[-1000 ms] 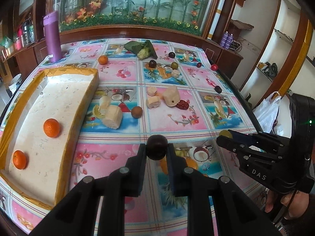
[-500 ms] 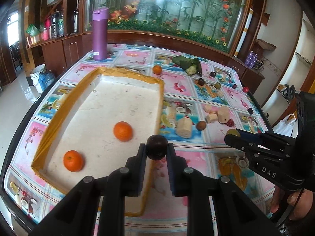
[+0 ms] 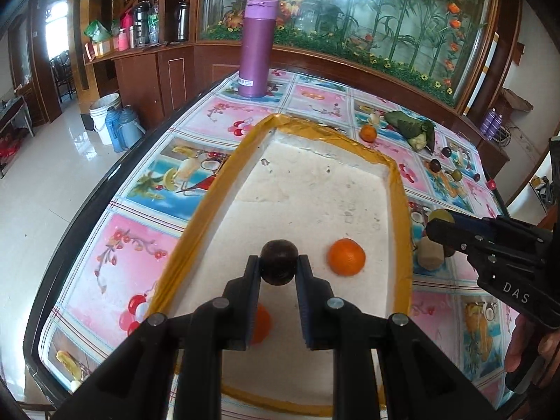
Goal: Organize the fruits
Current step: 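Carry both plums into the foam tray and release them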
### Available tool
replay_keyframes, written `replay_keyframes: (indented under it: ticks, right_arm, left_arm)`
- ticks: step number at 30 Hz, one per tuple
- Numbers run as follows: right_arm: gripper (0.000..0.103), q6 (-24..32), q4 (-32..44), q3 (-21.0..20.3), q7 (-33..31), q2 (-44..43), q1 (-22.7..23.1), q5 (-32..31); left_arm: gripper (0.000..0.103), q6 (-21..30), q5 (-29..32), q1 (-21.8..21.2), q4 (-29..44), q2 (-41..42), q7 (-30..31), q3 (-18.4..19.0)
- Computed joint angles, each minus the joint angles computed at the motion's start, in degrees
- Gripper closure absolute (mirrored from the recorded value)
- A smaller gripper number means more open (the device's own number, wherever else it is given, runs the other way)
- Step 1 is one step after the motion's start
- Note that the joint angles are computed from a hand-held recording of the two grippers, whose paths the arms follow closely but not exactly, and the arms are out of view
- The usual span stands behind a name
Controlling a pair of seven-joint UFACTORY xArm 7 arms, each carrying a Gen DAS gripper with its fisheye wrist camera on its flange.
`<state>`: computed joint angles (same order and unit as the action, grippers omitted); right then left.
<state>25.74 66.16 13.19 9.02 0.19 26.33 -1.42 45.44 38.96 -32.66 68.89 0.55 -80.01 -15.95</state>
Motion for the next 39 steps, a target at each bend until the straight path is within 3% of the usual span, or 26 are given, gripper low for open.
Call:
replay_keyframes:
  ticks: [15, 30, 33, 39]
  right_arm:
    - [0.081, 5.7, 18.1, -1.9, 0.7, 17.6, 3.3, -3.8]
    - [0.08, 7.8, 19.8, -3.0, 0.0, 20.0, 4.4, -5.6]
    - [0.074, 7.6, 19.4, -2.7, -0.5, 19.6, 4.2, -5.2]
    - [0.073, 6.7, 17.0, -3.0, 0.9, 17.2, 4.4, -6.3]
  left_arm:
    - [0.08, -2.4, -3.7, 1.7, 1.8, 4.5, 6.1, 3.3]
    - [0.08, -0.7, -5.9, 0.6, 2.9, 6.5, 8.6, 4.2]
    - [0.078, 0.3, -6.0, 0.3, 3.1, 6.5, 8.7, 4.2]
    - [0.077, 1.6, -5.9, -0.1, 1.9, 5.0, 7.5, 3.7]
